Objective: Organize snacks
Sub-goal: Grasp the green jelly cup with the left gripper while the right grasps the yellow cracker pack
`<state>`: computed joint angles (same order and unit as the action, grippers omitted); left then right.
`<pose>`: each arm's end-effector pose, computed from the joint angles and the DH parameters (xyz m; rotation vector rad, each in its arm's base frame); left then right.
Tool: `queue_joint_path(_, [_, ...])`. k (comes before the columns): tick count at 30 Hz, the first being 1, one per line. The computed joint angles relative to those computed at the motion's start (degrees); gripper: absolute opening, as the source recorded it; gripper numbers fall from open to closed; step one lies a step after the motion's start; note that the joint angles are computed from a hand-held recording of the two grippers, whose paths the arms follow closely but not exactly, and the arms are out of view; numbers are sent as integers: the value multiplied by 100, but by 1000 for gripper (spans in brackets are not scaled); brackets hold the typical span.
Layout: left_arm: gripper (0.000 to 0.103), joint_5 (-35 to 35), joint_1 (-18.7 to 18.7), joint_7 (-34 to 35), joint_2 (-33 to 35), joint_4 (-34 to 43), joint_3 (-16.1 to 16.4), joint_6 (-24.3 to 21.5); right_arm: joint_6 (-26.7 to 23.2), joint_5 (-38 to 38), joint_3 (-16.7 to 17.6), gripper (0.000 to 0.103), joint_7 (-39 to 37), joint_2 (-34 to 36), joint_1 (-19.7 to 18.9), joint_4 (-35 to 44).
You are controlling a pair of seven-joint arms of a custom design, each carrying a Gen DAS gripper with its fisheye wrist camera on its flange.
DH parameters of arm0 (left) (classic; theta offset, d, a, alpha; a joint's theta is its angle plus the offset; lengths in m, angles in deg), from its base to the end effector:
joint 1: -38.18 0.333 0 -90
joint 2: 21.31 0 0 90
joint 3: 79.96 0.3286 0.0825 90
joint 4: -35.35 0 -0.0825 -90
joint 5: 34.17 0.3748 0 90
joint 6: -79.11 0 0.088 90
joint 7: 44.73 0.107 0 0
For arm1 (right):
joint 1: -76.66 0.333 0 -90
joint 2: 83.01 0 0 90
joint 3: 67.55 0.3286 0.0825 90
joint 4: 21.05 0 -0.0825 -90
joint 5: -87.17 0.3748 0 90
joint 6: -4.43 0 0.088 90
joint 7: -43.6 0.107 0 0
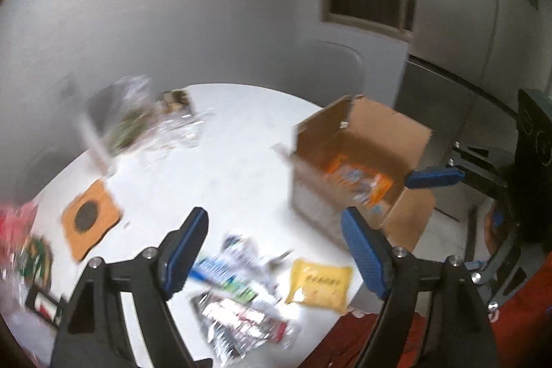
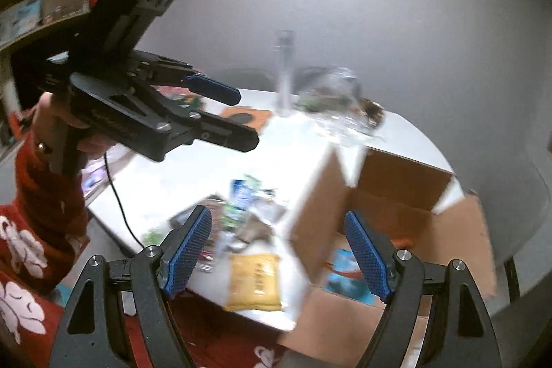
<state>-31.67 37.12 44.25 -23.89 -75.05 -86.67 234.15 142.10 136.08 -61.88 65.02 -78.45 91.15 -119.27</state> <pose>0.5823 -0.0824 0.6205 -1.6049 1.8685 -0.7840 0.5866 0.2184 0.6167 -2.1530 0.5455 -0.3148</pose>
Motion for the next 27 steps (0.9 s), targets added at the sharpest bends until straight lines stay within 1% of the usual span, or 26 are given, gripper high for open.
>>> queue_joint_path(1, [77, 325, 80, -409, -239, -408, 17, 257, -24, 77, 42, 77, -113, -59, 28, -133])
queue_joint_path(2, [77, 542, 170, -669, -446, -717, 26, 416, -86, 131, 77, 77, -189, -76, 71, -209])
queue_joint_path(3, [77, 709, 263, -879, -663, -1082, 27, 615, -92, 158, 105, 77, -211, -65, 122, -259])
queue_joint_path(4, [77, 716, 316, -900, -722, -1259, 68, 760, -120, 193, 130, 77, -224, -73, 168, -340])
queue_joint_path(5, [77, 814, 407, -1084, -915, -1566, 43, 887, -125, 195, 151, 77, -212, -49, 217, -406])
queue_joint_path(8, [77, 1338, 880, -1865, -1264, -2377, -197, 1351, 319, 107, 226, 76, -241, -9, 384, -717])
queue_joint_path(11, [77, 1801, 1420, -2622, -1438, -3087, -530, 1913, 619, 84, 262, 76, -178, 109, 472, -947])
queue_joint_path(12, [77, 1812, 1473, -2673, -1471, -3340, -494, 2147, 800, 105, 280, 75, -188, 110, 490, -1072])
queue_joint_path(13, [77, 1814, 1552, -2721, -1486, -3510, -527, 2307, 995, 93, 292, 73, -162, 166, 510, -1132])
queue_joint_path(14, [76, 1856, 1755, -2846, -1474, -3675, -683, 2502, 1219, 106, 314, 70, -136, 196, 530, -1233])
queue_joint_path(15, [76, 1904, 2034, -2990, -1465, -3833, -927, 2704, 1462, 147, 337, 70, -125, 250, 543, -1315])
queue_joint_path(18, [76, 1802, 2666, -3108, -1370, -4194, -1547, 3247, 2025, 523, 447, 70, -373, 421, 491, -1471])
queue_joint_path(20, [76, 1635, 2861, -3054, -1292, -4356, -1774, 3523, 2411, 797, 553, 68, -643, 546, 443, -1514])
queue_joint_path(21, [75, 1541, 2890, -3020, -1213, -4435, -1825, 3673, 2496, 906, 601, 67, -765, 561, 403, -1546])
queue_joint_path(22, [72, 1473, 2855, -2969, -1138, -4478, -1819, 3766, 2574, 1014, 644, 67, -885, 598, 369, -1553])
queue_joint_path(23, [70, 1365, 2905, -2903, -1081, -4510, -1921, 3859, 2693, 1200, 709, 67, -1087, 646, 334, -1566])
queue_joint_path(24, [66, 1217, 3017, -2809, -1025, -4558, -2090, 3976, 2748, 1309, 747, 67, -1205, 639, 306, -1594])
queue_joint_path(26, [58, 849, 3250, -2571, -927, -4633, -2447, 4205, 3009, 1659, 842, 67, -1564, 677, 279, -1624])
queue_joint_path(27, [56, 762, 3218, -2507, -885, -4660, -2442, 4303, 3195, 1931, 908, 67, -1824, 698, 260, -1640])
